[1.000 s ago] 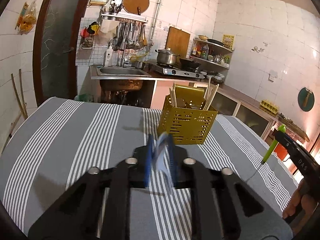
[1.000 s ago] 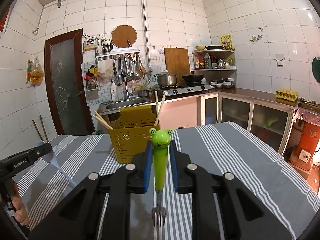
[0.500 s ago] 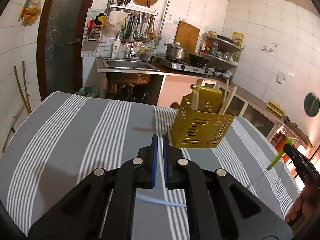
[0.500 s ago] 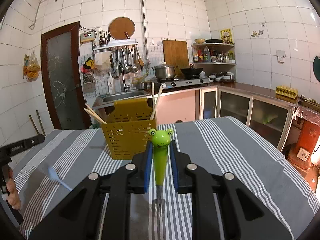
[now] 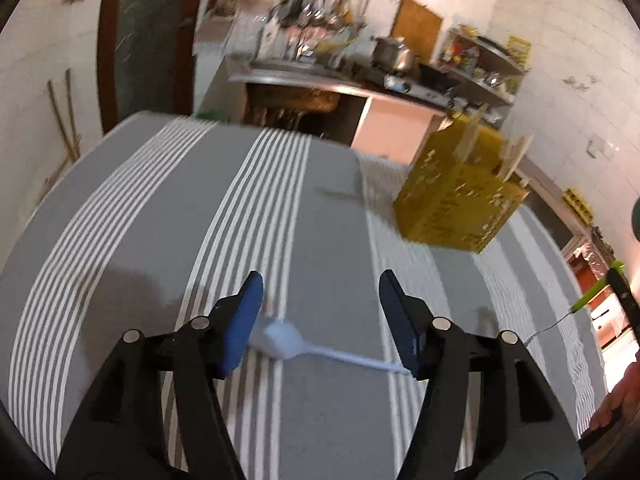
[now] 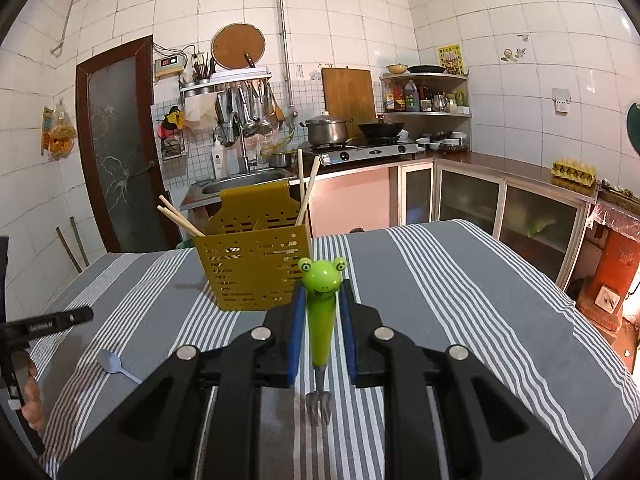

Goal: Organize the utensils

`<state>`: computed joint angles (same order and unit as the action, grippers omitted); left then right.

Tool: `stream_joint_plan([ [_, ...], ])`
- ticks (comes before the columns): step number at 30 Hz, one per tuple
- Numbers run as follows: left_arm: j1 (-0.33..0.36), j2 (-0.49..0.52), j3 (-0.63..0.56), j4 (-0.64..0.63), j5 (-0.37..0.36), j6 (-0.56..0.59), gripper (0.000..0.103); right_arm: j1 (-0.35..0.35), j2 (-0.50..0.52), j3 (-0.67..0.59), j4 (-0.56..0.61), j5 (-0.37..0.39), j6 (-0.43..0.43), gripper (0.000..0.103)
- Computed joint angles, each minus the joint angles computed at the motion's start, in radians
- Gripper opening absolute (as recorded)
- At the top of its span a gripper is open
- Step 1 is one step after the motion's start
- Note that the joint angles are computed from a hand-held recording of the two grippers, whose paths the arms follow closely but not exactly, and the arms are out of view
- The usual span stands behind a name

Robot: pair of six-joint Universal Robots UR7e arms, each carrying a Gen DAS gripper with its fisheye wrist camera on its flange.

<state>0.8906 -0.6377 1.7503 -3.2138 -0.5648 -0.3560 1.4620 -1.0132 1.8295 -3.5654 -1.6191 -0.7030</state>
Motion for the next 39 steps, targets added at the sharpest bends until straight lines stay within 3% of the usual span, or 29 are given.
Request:
stream_joint_plan([
  [6, 0.035, -0.027, -0.002, 0.280, 0.022, -0.310, 0.071, 0.000, 0.004, -0.006, 0.010, 0.002, -0.005, 0.018],
  [9, 0.062, -0.040, -0.028, 0.453, 0.008, -0.490, 0.071, -0.004, 0.002, -0.007, 0.017, 0.010, -0.005, 0.018],
  [13, 0.080, -0.034, -0.065, 0.563, 0.016, -0.639, 0.071, -0.009, -0.003, -0.010, 0.036, 0.023, -0.005, 0.018],
  [24, 0.100, 0.027, -0.247, 0.854, 0.019, -0.870, 0.072, -0.019, -0.008, 0.000, 0.060, 0.064, -0.028, 0.016],
  [31, 0.114, 0.051, -0.346, 1.033, 0.000, -0.974, 0.036, -0.020, -0.007, 0.005, 0.052, 0.070, -0.034, 0.016],
  [38, 0.130, 0.069, -0.384, 0.972, -0.014, -0.864, 0.006, -0.019, -0.010, -0.002, 0.062, 0.063, -0.018, 0.016],
  [39, 0.132, 0.067, -0.379, 0.947, -0.022, -0.838, 0.005, -0.018, -0.011, -0.002, 0.062, 0.060, -0.019, 0.016],
])
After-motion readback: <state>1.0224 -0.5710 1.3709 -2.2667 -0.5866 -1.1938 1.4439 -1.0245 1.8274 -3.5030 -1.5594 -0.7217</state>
